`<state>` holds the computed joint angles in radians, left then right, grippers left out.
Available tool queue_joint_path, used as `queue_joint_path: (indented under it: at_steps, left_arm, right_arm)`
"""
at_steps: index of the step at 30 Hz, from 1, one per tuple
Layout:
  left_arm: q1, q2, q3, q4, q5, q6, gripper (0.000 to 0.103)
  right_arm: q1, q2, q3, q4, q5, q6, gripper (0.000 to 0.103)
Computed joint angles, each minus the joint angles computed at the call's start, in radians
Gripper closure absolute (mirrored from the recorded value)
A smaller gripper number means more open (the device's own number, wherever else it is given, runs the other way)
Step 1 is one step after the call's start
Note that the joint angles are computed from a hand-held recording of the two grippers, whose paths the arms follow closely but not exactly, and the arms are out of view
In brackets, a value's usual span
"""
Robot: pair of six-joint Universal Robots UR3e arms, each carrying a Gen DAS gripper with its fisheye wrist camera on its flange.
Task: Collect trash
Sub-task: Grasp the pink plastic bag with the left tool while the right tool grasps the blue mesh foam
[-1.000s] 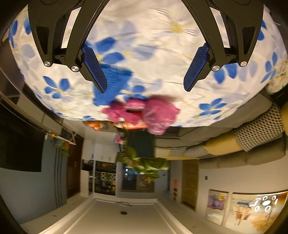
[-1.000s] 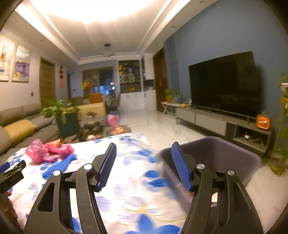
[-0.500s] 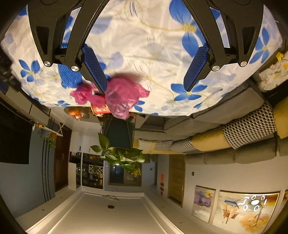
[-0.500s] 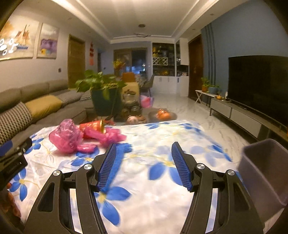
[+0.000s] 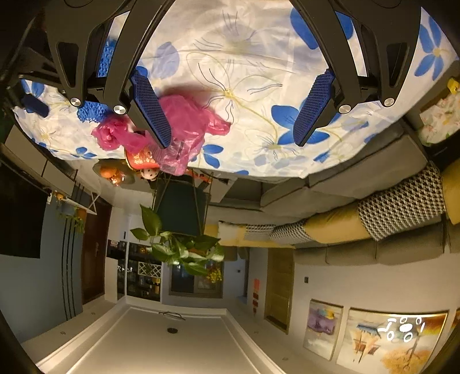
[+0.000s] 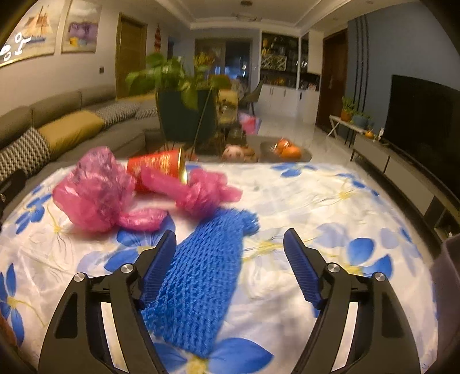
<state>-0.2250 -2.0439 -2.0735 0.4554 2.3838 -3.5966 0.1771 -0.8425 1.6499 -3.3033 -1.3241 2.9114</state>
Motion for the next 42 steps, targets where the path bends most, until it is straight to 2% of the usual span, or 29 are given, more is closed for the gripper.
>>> queue_joint_path:
  at_steps: [3,6,7,8,10,11,13,16,19,22,24,25,27,30,35,38,42]
  left_arm:
    - [0.017,-0.006,-0.015,0.012,-0.045,-0.002,0.018]
    - [0.034,0.0,-0.023,0.007,-0.085,0.0,0.018]
    - [0.041,0.004,-0.025,0.007,-0.101,0.001,0.018]
    - [0.048,0.009,-0.024,0.002,-0.115,0.002,0.018]
    - [0.05,0.007,-0.01,-0.009,-0.127,0.011,0.018]
    - [0.052,0.002,0.003,-0.017,-0.136,0.026,0.018]
    - [0.059,-0.01,0.026,-0.028,-0.159,0.048,0.018]
    - [0.1,-0.013,0.054,-0.08,-0.242,0.057,0.018]
    - [0.127,-0.025,0.076,-0.1,-0.301,0.071,0.025]
    - [0.141,-0.043,0.104,-0.134,-0.344,0.098,0.045]
    - [0.153,-0.05,0.113,-0.159,-0.379,0.105,0.062]
    - [0.159,-0.051,0.112,-0.164,-0.393,0.106,0.065]
    - [0.166,-0.048,0.106,-0.165,-0.416,0.104,0.081]
    - [0.165,-0.043,0.089,-0.154,-0.427,0.096,0.098]
    - [0.128,0.006,-0.002,-0.07,-0.399,0.057,0.101]
    - [0.053,0.061,-0.074,-0.014,-0.33,0.003,0.101]
    - [-0.123,0.105,-0.093,-0.021,-0.167,-0.055,0.101]
  right_arm:
    - [0.021,0.031,-0.081,0.123,-0.03,-0.019,0.028]
    - [0.03,0.046,-0.106,0.163,-0.037,-0.033,0.028]
    - [0.032,0.048,-0.109,0.172,-0.036,-0.037,0.034]
    - [0.03,0.049,-0.113,0.188,-0.024,-0.045,0.047]
    - [0.029,0.054,-0.13,0.229,-0.014,-0.057,0.064]
    - [0.023,0.05,-0.12,0.234,0.01,-0.069,0.077]
    - [0.014,0.023,-0.078,0.211,0.029,-0.081,0.093]
    - [-0.02,-0.027,-0.002,0.18,0.088,-0.095,0.095]
    - [-0.075,-0.099,0.119,0.096,0.16,-0.103,0.095]
    - [-0.137,-0.175,0.249,-0.007,0.225,-0.114,0.095]
    - [-0.185,-0.22,0.338,-0.077,0.267,-0.124,0.095]
    - [-0.206,-0.242,0.375,-0.098,0.286,-0.13,0.095]
    - [-0.254,-0.285,0.446,-0.136,0.329,-0.141,0.095]
    - [-0.316,-0.348,0.536,-0.175,0.394,-0.146,0.095]
    - [-0.429,-0.445,0.667,-0.233,0.514,-0.171,0.095]
    - [-0.5,-0.505,0.738,-0.252,0.582,-0.202,0.095]
    - [-0.599,-0.591,0.829,-0.245,0.667,-0.235,0.095]
